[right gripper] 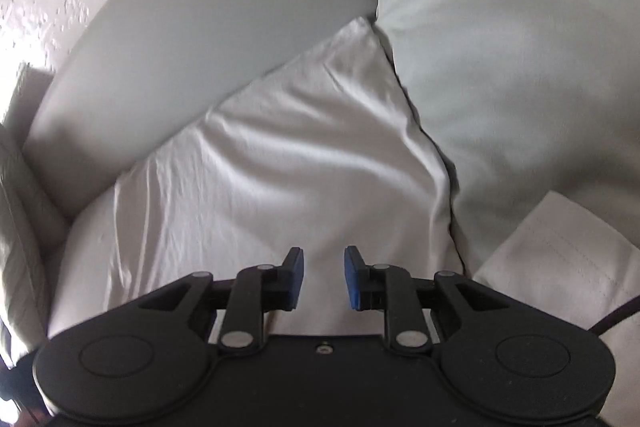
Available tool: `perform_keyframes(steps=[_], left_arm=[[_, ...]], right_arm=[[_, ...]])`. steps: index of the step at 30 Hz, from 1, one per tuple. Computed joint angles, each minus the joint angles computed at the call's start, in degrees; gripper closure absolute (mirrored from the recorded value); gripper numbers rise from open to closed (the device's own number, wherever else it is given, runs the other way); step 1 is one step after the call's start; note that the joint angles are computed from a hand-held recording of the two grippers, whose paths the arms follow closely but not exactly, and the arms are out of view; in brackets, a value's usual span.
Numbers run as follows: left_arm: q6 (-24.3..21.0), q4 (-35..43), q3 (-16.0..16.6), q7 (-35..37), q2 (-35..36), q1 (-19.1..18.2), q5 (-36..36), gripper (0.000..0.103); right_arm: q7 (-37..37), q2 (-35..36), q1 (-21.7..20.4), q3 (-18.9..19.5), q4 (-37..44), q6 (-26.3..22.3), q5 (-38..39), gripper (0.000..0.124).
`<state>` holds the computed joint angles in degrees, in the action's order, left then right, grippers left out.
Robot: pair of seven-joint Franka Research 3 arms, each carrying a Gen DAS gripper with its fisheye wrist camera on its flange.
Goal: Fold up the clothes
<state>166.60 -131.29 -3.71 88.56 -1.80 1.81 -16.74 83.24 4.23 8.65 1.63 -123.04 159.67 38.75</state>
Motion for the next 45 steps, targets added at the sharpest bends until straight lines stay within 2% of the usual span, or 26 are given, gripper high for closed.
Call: perform_keyframes(steps=[2,4,5,6,7,10,12,14,15,17,18,20,21,23,25,31,36,37,39,41,43,45], left_arm=[[-2.5,1.9,0.2,6.0,1.3,-0.1,-3.6,0.077],[-3.8,3.0,-0.2,6.7,2.4,0.4,-0.7,0.078],[-4.2,3.2,-0.4,7.3,2.6,0.6,0.6,0.082],[-4.1,2.9,-0.6,7.0,2.4,0.7,3.4,0.090],[-4.0,2.3,-0.7,4.9,1.9,0.7,7.9,0.098],[-4.0,0.5,-1.1,-14.3,0.1,1.6,32.1,0.098],[-6.1,0.8,-1.6,-21.7,-0.5,1.8,39.0,0.098],[-8.4,1.7,-1.9,-25.0,-0.9,1.4,41.5,0.096],[-9.2,2.1,-2.1,-25.9,-1.3,1.2,41.8,0.096],[-5.3,0.8,-1.1,-23.2,-3.0,0.8,37.8,0.090],[-2.8,0.3,-0.4,-20.1,-3.6,0.3,33.9,0.086],[0.3,1.5,0.2,-16.7,-3.3,-0.4,29.4,0.070],[1.1,2.7,0.1,-15.9,-2.6,-0.5,28.5,0.069],[0.5,6.7,-0.1,-14.6,0.3,-0.4,26.9,0.067],[-0.4,11.2,-0.5,-14.5,4.1,-0.1,26.5,0.067],[-3.1,23.8,-0.9,-17.9,14.9,1.3,25.5,0.067],[-3.2,28.6,-2.1,-17.0,19.3,2.6,25.9,0.067],[-2.8,28.8,-2.5,-16.2,19.7,2.8,25.8,0.066],[-1.6,27.7,-3.3,-14.9,19.6,3.5,25.2,0.066],[-1.3,27.1,-3.5,-14.5,19.5,3.6,24.8,0.065],[-1.6,27.2,-2.8,-15.3,19.7,3.4,25.2,0.065],[-1.5,26.5,-1.9,-16.8,19.2,2.9,26.1,0.065]], right_arm=[[0.4,0.2,-0.1,-0.2,-0.4,-0.6,-0.6,0.101],[0.3,-0.3,0.0,-0.1,-1.4,0.0,-0.3,0.101],[0.3,-0.6,0.0,-0.1,-1.9,0.3,-0.2,0.101],[0.2,-0.9,0.1,0.0,-2.5,0.7,-0.1,0.101],[0.5,-0.9,0.2,-0.1,-2.6,1.0,-0.5,0.101],[2.6,-0.2,0.6,-0.3,-2.2,2.0,-3.9,0.101],[4.5,-0.1,0.8,-0.5,-2.3,2.6,-6.5,0.101],[6.7,-0.3,0.8,-0.8,-2.0,1.8,-8.8,0.100],[7.4,-0.6,0.7,-0.9,-1.8,1.3,-9.3,0.096],[6.9,-1.4,0.3,-0.7,-1.3,1.2,-7.6,0.087],[4.9,-1.7,0.1,-0.5,-0.9,2.4,-4.6,0.086],[0.9,-2.0,-0.1,-0.1,0.2,4.7,1.5,0.082],[-0.5,-1.4,-0.1,0.0,1.4,5.8,4.1,0.078],[-3.2,0.5,-0.6,0.4,4.6,7.3,9.3,0.076],[-3.0,3.5,-0.9,0.4,7.9,8.6,9.6,0.076],[4.8,16.4,-1.8,-1.0,21.0,9.5,-0.2,0.086],[13.8,29.1,-2.2,-4.2,37.2,3.7,-11.0,0.086],[15.2,31.7,-2.2,-4.8,40.7,2.2,-13.2,0.089],[15.2,36.1,-4.0,-3.1,47.1,-0.7,-15.0,0.092],[15.8,38.8,-3.8,-3.3,51.2,-2.5,-17.5,0.092],[16.8,41.2,-3.1,-4.0,54.8,-4.1,-20.2,0.108],[17.3,41.9,-0.4,-7.1,56.0,-5.0,-26.0,0.119]])
